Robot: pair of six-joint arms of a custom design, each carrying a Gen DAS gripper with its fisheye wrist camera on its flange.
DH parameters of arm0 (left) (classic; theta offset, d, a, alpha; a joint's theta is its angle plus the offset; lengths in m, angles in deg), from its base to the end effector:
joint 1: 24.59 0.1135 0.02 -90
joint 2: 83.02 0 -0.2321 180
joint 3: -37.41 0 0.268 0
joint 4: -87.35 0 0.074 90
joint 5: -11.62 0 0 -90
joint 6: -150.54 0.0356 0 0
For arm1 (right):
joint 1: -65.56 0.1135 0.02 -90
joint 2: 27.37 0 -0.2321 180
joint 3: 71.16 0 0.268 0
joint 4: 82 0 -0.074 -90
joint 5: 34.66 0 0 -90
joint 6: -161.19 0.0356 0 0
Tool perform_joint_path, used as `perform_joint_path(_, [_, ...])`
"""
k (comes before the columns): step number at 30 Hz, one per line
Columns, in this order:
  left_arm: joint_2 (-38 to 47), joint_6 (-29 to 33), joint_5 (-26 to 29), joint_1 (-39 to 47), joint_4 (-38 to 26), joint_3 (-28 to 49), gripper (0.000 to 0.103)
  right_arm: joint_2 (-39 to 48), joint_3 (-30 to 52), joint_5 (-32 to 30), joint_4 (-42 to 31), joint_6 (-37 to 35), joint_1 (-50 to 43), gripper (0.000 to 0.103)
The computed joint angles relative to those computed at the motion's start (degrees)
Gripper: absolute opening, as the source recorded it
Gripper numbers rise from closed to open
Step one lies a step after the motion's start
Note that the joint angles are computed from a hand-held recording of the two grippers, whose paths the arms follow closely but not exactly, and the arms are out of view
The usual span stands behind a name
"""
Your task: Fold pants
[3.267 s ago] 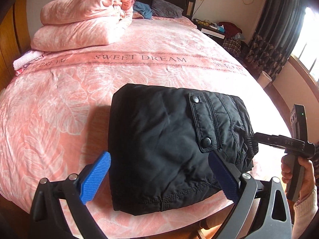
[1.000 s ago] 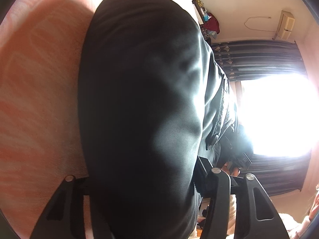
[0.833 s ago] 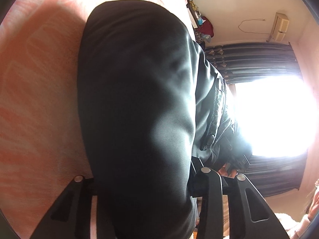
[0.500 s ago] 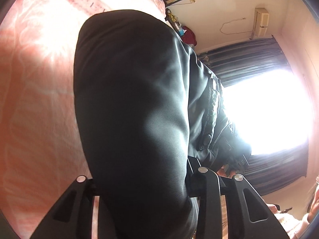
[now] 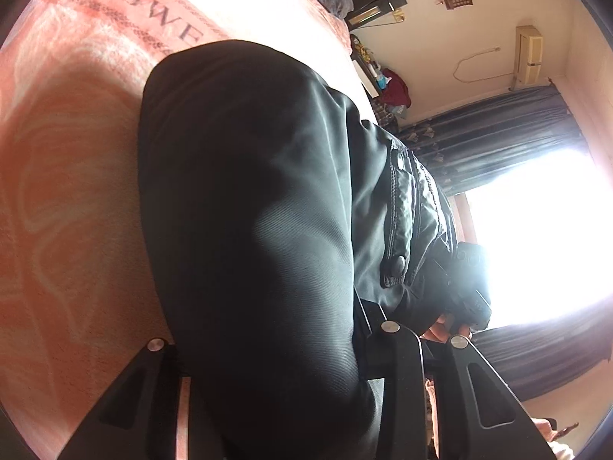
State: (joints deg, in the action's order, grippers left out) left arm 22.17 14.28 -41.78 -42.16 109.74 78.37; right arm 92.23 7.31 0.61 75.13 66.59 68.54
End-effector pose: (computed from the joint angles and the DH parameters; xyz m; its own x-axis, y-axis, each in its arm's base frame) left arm 0.2546 -0.1029 0.0277 -0.9207 -0.3169 -0.2277 0.0009 0.5819 -0.8132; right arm 0.3759 0.0487 0.0540 -0.8636 -0.0913 -0.4958 -0.4582 0.5525 0.6963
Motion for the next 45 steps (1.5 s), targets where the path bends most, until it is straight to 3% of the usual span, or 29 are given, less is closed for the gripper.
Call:
perform_joint_path(1, [0.69,-0.58,0.13,-0.33,2.56,-1.13,0.036,1.12,0.58,-0.11,0.26,0.07,-0.17,0.039])
perform_joint_path(5, [3.2,2.3,2.85,2.91,2.93,0.38,0.038,3.42,1.12,-2.02,0.46,-0.4,-1.46,0.041])
perform_joint_path(6, [3.68,4.67,4.77,5.53,-0.34,2.62,0.039,4.21,1.64,-2.16,0.19,-0.4,-1.66,0.042])
perform_joint_path(11, [6.31,11.41,10.79,12.87,-1.58,2.01,0.042,6.82,1.82,-3.56,-0.29,0.02,-3.01,0.048])
perform_joint_path(13, [5.08,10.74,10.61,12.42,-3.04,2.51,0.044,7.73,1.92,-4.18,0.12,0.66,-3.33,0.052])
perform_joint_path(16, [6.34,12.64,10.1,13.15,-5.32,4.17,0.056,10.58,3.43,-5.48,-0.37,1.57,-4.26,0.063])
perform_joint_path(18, [6.43,14.05,8.2,13.17,-8.03,5.26,0.067,12.48,4.19,-6.8,-0.88,0.56,-5.39,0.064])
perform_joint_path(27, [-5.42,14.44,3.02,13.64,-13.87,-0.41,0.084,6.14,-4.57,-8.4,1.38,-1.23,-10.02,0.066])
perform_joint_path(32, [-21.23,13.29,-5.45,14.18,-21.63,-9.62,0.099,-2.74,-13.55,-3.13,0.82,-3.05,-13.24,0.073])
perform_joint_path(36, [-41.99,10.91,-17.98,9.39,-36.24,-16.07,0.099,-19.74,-27.82,9.29,3.76,-1.57,-12.92,0.088])
perform_joint_path(40, [-58.04,3.93,-37.08,-3.93,-55.91,-16.1,0.099,-40.59,-41.22,21.51,5.28,5.75,-6.81,0.096])
perform_joint_path(45, [-66.87,-6.82,-50.68,-21.45,-70.17,-14.26,0.099,-64.26,-50.89,37.79,-1.79,13.93,5.03,0.1])
